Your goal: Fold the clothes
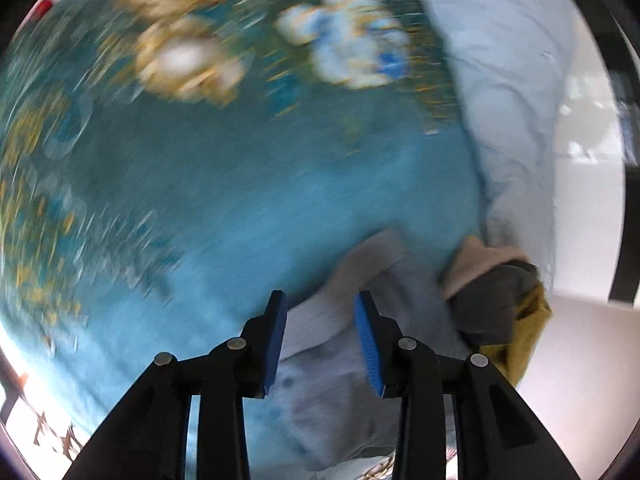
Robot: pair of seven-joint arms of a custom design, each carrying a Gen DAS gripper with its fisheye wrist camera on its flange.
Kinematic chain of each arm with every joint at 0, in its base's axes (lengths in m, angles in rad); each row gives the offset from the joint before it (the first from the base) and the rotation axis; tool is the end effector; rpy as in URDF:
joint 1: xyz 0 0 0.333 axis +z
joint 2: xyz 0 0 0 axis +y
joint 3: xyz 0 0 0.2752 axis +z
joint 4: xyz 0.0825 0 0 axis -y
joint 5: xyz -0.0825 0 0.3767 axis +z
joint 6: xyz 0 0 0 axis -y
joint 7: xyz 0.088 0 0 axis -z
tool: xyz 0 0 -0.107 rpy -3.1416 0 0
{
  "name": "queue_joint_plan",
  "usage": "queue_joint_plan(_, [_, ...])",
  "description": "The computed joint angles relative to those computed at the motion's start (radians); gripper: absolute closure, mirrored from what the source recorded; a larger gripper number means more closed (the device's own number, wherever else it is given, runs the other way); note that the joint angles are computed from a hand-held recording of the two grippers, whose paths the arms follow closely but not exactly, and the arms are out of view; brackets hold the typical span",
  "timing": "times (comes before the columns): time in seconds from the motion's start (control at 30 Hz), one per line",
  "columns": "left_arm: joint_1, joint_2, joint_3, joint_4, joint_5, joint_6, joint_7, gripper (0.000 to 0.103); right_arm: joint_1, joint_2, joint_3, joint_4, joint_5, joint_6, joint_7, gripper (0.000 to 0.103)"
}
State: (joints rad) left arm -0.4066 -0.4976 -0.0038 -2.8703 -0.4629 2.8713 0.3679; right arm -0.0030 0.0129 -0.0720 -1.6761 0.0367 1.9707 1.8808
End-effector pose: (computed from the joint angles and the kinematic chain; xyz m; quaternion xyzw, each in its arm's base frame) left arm 0.3645 -0.1311 0.3449 0.9483 -0.1737 0.2379 0.1181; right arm 0.5827 -0.0412 0.5664 -0.5493 0.8236 -0.0734 0.1209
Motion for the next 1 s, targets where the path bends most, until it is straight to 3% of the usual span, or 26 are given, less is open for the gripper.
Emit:
queue_joint_plan(0.1, [-0.113,0.016,0.040,-0.044,-0.119,0.045,-0.010,0.066,-0.014,-0.075,-0.009,-0.115,-0.013,-0.004,0.053,0.055])
queue_joint_plan(0.23, [-0.356,0.115,0.168,-0.007,-0.398,0.139,0.116,0.062,-0.018,-0.103,-0.003,-0.241,0.021,-0.155,0.015,0.055])
queue_joint_plan(0.3, [-0.398,0.153,0.193,0.034,-0.478,0.113,0.173,0.062,-0.004,-0.093,0.011,-0.296,0.035,-0.231,-0.034,0.055])
queue_joint_plan(0.37, [-0.357,0.169,0.162,0.063,-0.452,0.053,0.166,0.062,0.022,-0.070,0.031,-0.343,0.050,-0.290,-0.093,0.055])
queue_joint_plan(0.43, [-0.275,0.151,0.102,0.070,-0.357,0.000,0.116,0.062,0.054,-0.043,0.053,-0.380,0.054,-0.310,-0.138,0.055])
queue_joint_plan(0.57, [-0.111,0.049,-0.027,0.046,-0.196,-0.113,0.001,0.062,0.109,0.005,0.078,-0.436,0.073,-0.265,-0.184,0.055])
queue_joint_plan(0.67, [-0.034,-0.049,-0.088,0.018,-0.105,-0.207,-0.091,0.062,0.134,0.038,0.082,-0.451,0.061,-0.211,-0.167,0.055])
queue_joint_plan(0.77, [-0.013,-0.095,-0.102,0.006,-0.057,-0.268,-0.154,0.062,0.150,0.060,0.079,-0.460,0.044,-0.167,-0.124,0.057])
queue_joint_plan(0.83, [-0.006,-0.108,-0.102,0.004,-0.038,-0.294,-0.184,0.062,0.148,0.054,0.073,-0.471,0.087,-0.148,-0.115,0.085])
queue_joint_plan(1.0, [-0.034,-0.079,-0.082,-0.004,-0.065,-0.263,-0.203,0.062,0.144,-0.007,0.070,-0.472,0.141,-0.157,-0.197,0.091])
